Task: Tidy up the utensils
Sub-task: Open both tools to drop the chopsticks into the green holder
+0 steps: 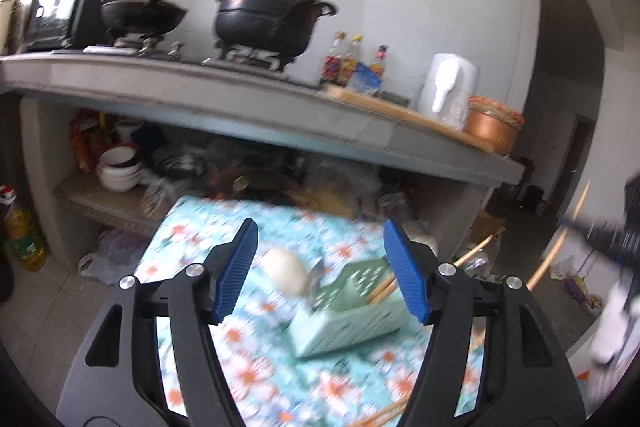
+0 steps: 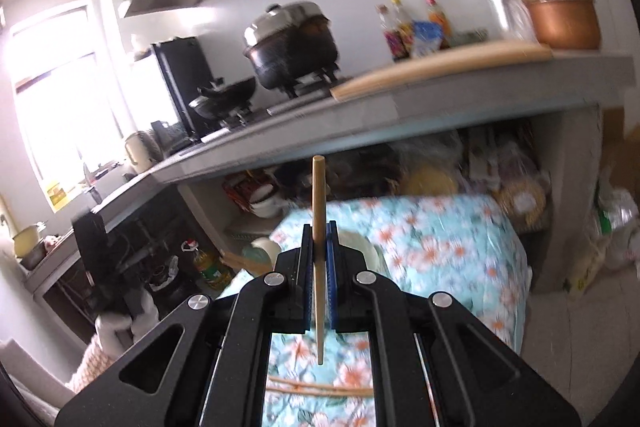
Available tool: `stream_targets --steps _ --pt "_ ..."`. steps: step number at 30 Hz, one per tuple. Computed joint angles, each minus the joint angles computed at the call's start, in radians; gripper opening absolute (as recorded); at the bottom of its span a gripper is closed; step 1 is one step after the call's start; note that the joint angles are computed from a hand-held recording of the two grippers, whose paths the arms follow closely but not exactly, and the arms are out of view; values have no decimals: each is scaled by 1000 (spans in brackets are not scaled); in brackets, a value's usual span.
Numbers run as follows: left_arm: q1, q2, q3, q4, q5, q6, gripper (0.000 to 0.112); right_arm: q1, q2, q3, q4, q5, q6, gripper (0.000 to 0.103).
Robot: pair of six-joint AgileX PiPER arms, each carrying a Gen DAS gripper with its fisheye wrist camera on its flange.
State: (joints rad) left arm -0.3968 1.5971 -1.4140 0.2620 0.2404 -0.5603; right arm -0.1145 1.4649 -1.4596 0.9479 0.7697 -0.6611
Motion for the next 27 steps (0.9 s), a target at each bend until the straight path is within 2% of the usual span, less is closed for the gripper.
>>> stream_targets --steps 2,7,13,18,22,27 --pt "11 -41 80 62 3 -72 63 21 31 -94 -5 16 6 6" --pt "26 -87 212 59 7 -109 63 104 117 -303 -81 9 51 6" --pt "18 -74 297 -183 -4 105 63 224 281 -572 -268 13 174 6" --pt "-7 -16 299 -377 0 282 63 324 408 -710 -500 4 293 6" --pt "-36 13 300 -393 0 306 63 361 518 -825 -614 56 363 6" --pt "-58 26 290 -307 6 237 63 389 588 -853 -692 69 391 6"
